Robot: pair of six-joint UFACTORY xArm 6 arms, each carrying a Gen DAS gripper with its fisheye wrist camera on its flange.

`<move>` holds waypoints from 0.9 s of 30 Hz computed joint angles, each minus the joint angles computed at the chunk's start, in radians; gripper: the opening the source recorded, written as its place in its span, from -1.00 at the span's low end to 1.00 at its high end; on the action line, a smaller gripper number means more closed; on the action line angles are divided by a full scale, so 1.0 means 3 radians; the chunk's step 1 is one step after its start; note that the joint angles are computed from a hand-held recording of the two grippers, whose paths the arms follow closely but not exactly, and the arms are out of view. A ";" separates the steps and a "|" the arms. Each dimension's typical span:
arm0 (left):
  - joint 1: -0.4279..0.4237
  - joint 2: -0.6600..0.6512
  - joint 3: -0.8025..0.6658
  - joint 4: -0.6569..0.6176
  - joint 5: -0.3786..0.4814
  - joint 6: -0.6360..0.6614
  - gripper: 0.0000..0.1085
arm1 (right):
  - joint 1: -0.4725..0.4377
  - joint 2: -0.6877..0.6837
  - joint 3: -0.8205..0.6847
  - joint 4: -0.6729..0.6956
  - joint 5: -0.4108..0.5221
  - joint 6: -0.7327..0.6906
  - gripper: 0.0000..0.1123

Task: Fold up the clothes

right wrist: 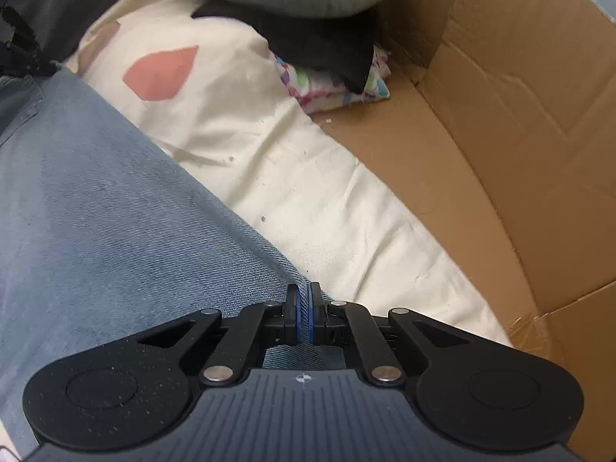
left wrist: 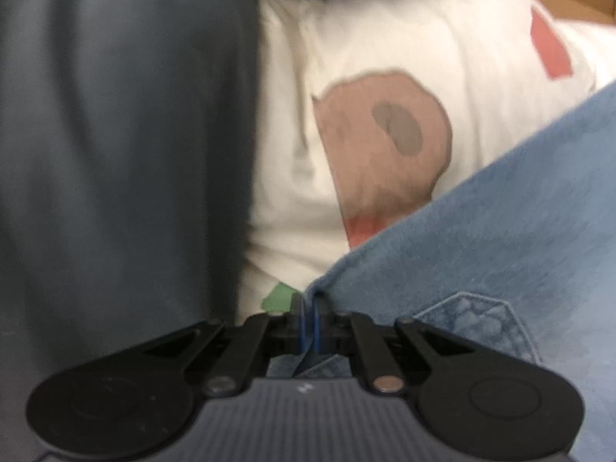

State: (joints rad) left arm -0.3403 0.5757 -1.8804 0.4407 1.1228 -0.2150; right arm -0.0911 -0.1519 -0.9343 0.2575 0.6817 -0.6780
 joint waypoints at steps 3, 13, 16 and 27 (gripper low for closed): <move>-0.0021 0.0108 -0.0108 0.0024 0.0068 -0.0016 -0.91 | -0.0016 0.0054 -0.0061 0.0021 0.0074 0.0040 -0.98; -0.0066 0.0225 -0.0300 0.0054 0.0265 -0.0145 -0.92 | -0.0300 -0.0128 -0.0157 0.0477 0.0411 0.0289 -0.39; -0.0080 0.0180 -0.0271 0.0120 0.0299 -0.0207 -0.68 | -0.0449 -0.0363 -0.0136 0.0418 0.0512 0.0373 -0.29; -0.0255 -0.0110 -0.0196 0.0082 0.0324 -0.0575 0.03 | -0.1324 -0.1032 -0.0306 0.0166 0.1186 0.0665 -0.18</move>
State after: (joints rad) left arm -0.4167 0.5426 -1.9391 0.4654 1.2199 -0.3875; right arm -0.4883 -0.4617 -1.0260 0.3074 1.0374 -0.4784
